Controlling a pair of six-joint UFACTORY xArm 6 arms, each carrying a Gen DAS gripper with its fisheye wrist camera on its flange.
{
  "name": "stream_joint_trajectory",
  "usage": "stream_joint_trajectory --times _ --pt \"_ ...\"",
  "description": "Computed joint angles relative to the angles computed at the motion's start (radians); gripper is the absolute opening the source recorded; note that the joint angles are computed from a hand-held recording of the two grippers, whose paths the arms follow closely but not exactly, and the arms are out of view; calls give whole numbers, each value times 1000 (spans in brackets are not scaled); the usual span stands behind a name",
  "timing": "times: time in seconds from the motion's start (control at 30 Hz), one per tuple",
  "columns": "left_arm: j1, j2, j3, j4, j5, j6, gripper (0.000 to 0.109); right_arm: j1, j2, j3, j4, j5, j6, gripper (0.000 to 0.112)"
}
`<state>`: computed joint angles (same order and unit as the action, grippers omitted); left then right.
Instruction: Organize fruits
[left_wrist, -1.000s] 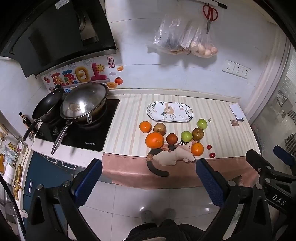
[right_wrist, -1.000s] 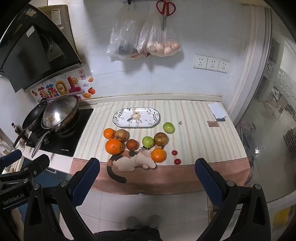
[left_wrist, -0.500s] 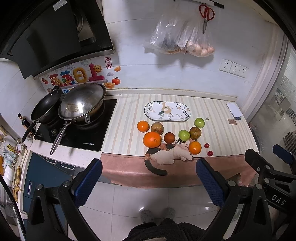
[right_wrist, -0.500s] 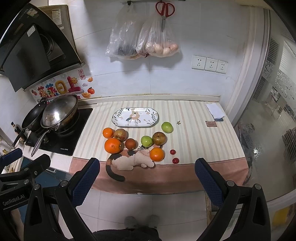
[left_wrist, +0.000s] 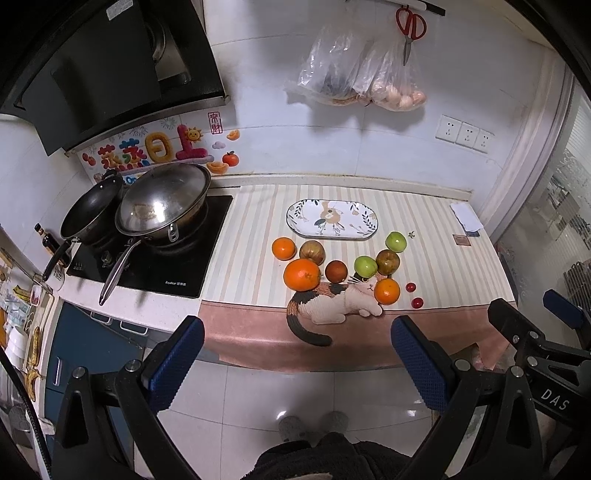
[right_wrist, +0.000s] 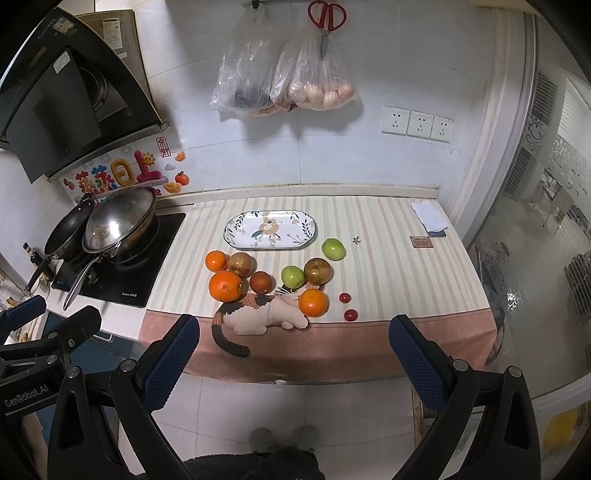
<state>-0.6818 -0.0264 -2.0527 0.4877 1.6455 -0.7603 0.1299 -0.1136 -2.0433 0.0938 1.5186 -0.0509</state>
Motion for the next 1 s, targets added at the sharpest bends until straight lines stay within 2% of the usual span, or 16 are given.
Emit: stream_joint_trajectory --times 0.27,0.47,1.0 --pt "-12 2 -2 3 4 -10 103 -3 11 -17 5 8 -2 103" --pt "-13 0 2 5 3 -10 103 -25 -48 54 18 -4 -20 103" --pt "-17 -6 8 7 2 -12 103 -24 -41 45 18 0 -19 103"
